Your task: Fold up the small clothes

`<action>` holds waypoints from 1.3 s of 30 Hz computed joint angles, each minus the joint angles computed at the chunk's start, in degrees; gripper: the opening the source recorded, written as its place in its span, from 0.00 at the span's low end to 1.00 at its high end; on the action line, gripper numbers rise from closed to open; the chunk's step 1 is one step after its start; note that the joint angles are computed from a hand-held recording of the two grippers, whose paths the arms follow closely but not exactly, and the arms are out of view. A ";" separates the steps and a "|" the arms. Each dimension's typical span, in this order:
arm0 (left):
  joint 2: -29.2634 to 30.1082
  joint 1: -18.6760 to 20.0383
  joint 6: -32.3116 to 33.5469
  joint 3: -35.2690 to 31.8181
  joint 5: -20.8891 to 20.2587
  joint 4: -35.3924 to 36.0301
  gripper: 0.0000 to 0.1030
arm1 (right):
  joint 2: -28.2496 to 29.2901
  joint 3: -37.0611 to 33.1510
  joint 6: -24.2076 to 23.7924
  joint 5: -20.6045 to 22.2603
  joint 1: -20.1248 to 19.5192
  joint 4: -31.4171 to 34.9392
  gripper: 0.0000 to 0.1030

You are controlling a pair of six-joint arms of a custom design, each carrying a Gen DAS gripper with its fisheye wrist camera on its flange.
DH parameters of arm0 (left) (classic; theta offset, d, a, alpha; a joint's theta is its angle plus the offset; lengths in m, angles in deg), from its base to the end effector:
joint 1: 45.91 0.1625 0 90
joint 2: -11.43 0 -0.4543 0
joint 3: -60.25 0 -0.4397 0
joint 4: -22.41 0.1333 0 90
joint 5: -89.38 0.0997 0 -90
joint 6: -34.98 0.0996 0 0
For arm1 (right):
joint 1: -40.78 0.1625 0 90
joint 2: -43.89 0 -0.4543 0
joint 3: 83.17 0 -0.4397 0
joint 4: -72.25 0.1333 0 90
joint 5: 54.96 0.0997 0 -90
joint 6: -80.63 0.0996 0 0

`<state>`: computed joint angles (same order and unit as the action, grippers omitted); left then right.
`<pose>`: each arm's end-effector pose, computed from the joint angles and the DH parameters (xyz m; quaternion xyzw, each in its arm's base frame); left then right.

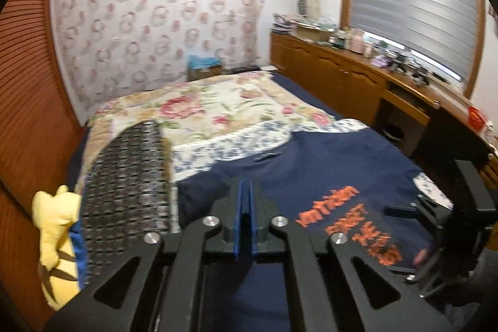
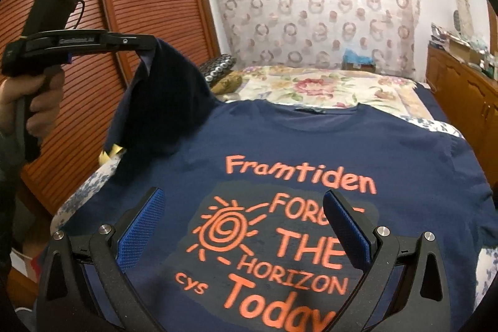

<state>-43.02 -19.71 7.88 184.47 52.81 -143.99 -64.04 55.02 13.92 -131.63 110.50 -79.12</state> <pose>-0.3743 -0.4219 0.0721 0.2561 0.8546 -0.3561 0.2780 0.0165 -0.4063 0.3417 0.4058 -0.8671 0.2702 0.1022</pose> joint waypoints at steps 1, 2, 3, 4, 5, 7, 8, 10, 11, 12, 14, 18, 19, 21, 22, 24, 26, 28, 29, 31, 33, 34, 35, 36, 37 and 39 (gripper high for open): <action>0.61 -0.12 0.48 -0.58 -0.85 -0.33 0.12 | -0.02 -0.22 0.18 0.06 -0.27 -0.07 1.00; 0.99 -0.28 0.82 -0.78 -1.26 -0.72 0.18 | -0.05 -0.32 0.32 0.06 -0.37 -0.08 1.00; 1.62 -0.44 1.37 -0.98 -1.62 -1.46 0.23 | -0.03 -0.56 0.49 0.09 -0.55 -0.10 1.00; 1.60 -0.56 1.44 -0.82 -1.55 -1.48 0.24 | 0.07 -0.66 0.73 -0.02 -0.54 -0.38 1.00; 1.49 -0.67 1.22 -0.59 -1.19 -1.24 0.29 | 0.20 -0.96 1.00 -0.01 -0.64 -0.62 1.00; 1.30 -1.13 0.26 0.06 0.16 -0.46 0.37 | 0.33 -1.16 1.39 0.13 -0.76 -0.88 1.00; 0.89 -1.31 -0.39 0.86 0.78 -0.40 0.39 | 0.42 -1.36 1.52 0.27 -0.81 -0.80 1.00; 0.34 -1.59 -1.53 2.48 0.99 -1.36 0.44 | 0.67 -1.67 1.38 0.57 -0.83 -0.56 1.00; 0.54 -1.70 -2.19 3.04 1.25 -2.09 0.47 | 0.82 -1.82 1.24 0.55 -0.73 -0.33 1.00; 0.30 -1.99 -3.34 4.23 1.81 -2.63 0.48 | 1.09 -2.08 1.16 0.36 -0.51 0.08 1.00; -0.15 -2.95 -6.56 6.67 3.20 -2.41 0.49 | 1.59 -2.45 0.77 0.03 -0.18 0.77 0.98; -1.58 -4.51 -13.57 10.68 5.12 0.73 0.50 | 3.27 -3.41 -0.49 -1.84 1.49 2.33 0.87; -2.04 -4.99 -15.66 11.88 5.43 1.58 0.50 | 3.71 -3.60 -0.84 -2.39 1.86 2.73 0.84; -2.49 -5.90 -19.35 13.69 5.90 2.74 0.50 | 5.14 -4.18 -1.41 -4.35 3.18 3.70 0.72; -2.75 -6.38 -21.42 14.60 6.00 3.46 0.50 | 5.77 -4.48 -1.82 -5.13 3.68 4.36 0.68; -3.26 -7.23 -25.33 16.41 5.97 4.84 0.50 | 7.60 -4.96 -2.51 -7.59 5.10 5.12 0.59; -3.60 -7.97 -28.52 17.83 6.06 6.11 0.50 | 9.58 -5.47 -3.15 -10.33 6.45 5.76 0.57; -3.68 -8.86 -31.61 19.38 5.73 6.26 0.50 | 10.91 -5.53 -3.87 -12.46 7.11 5.57 0.53; -3.45 -9.02 -32.35 19.62 5.58 6.05 0.50 | 11.92 -5.51 -4.27 -13.97 7.74 4.98 0.51; -3.33 -9.59 -34.91 20.54 5.24 6.66 0.51 | 13.11 -5.52 -4.93 -15.67 8.30 4.17 0.48; -3.40 -9.87 -36.82 21.04 4.73 7.83 0.51 | 14.73 -5.67 -5.07 -17.81 8.99 3.06 0.41; -3.28 -9.95 -37.71 21.15 4.49 8.40 0.51 | 15.35 -5.76 -5.07 -18.52 9.34 2.57 0.39; -3.08 -9.96 -38.13 21.17 4.25 8.58 0.51 | 15.85 -5.71 -5.28 -19.23 9.64 2.02 0.37; -2.79 -10.07 -38.63 21.42 4.02 8.40 0.51 | 16.15 -5.42 -6.02 -19.53 9.86 0.88 0.34; -2.63 -10.11 -38.98 21.52 3.81 8.32 0.51 | 16.39 -5.18 -6.70 -19.84 10.08 -0.07 0.32; -2.19 -10.01 -39.27 21.63 3.32 7.85 0.51 | 16.63 -5.27 -7.28 -19.76 10.10 -0.16 0.21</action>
<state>-45.20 -29.72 -31.39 206.09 56.13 -136.13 -47.41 49.75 6.65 -151.39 120.60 -79.28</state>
